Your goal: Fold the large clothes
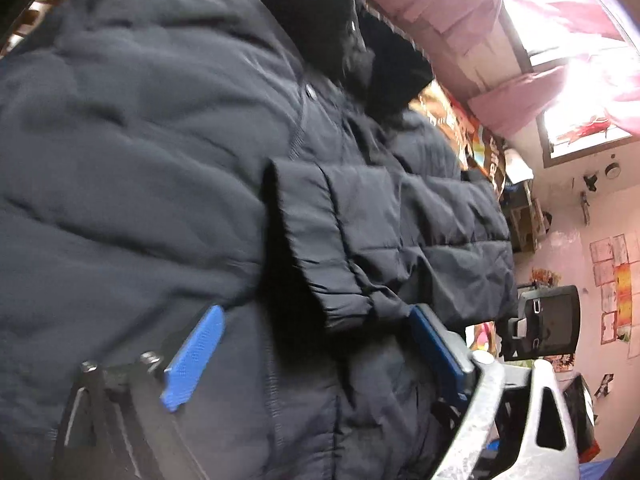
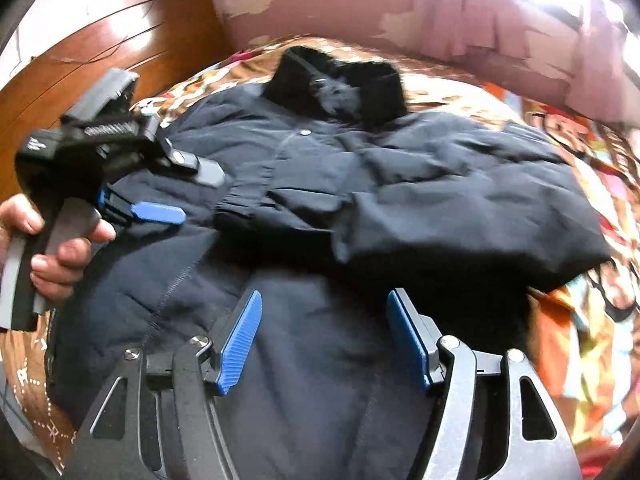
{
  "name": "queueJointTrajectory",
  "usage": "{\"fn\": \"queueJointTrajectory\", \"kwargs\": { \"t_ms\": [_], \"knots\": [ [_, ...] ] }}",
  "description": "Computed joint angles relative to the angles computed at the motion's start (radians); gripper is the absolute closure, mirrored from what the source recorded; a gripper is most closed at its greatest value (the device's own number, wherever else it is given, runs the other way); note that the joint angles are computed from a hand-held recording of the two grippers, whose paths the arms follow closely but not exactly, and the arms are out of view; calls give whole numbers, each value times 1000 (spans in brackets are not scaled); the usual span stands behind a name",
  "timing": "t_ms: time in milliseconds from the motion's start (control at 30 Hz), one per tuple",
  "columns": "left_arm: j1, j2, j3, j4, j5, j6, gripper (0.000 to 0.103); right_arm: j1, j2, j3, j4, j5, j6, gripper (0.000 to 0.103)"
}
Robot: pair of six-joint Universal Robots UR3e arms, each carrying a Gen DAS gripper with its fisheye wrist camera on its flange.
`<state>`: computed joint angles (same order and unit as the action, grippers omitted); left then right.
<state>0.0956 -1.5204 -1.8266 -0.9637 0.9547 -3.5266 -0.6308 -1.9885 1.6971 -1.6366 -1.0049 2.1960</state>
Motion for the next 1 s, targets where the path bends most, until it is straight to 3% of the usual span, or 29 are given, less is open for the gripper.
{"fn": "queueJointTrajectory", "kwargs": {
  "t_ms": [67,200,233,267,333,467,633,800,900,1000],
  "knots": [
    [-49,-76,46,27,16,-60,46,-87,-36,-19,84,23,-49,42],
    [-106,-141,96,53,96,-163,67,-141,-39,-37,111,33,-49,42],
    [-116,-142,106,51,124,-178,84,-148,-36,-38,103,32,-49,42],
    [-130,-142,121,45,163,-193,93,-142,-28,-37,79,29,-36,42],
    [-130,-128,124,48,177,-199,95,-144,-16,-46,56,34,-22,42],
    [-172,-76,196,-20,315,-168,98,-143,24,-88,-24,63,53,42],
    [-122,120,176,-130,394,-112,98,-102,110,-176,-155,80,218,42],
    [67,377,116,-338,408,67,98,13,235,-279,-229,13,353,42],
    [166,466,71,-402,438,176,98,119,332,-333,-239,-57,423,42],
    [210,480,9,-383,457,228,98,218,410,-327,-267,-110,483,42]
  ]
}}
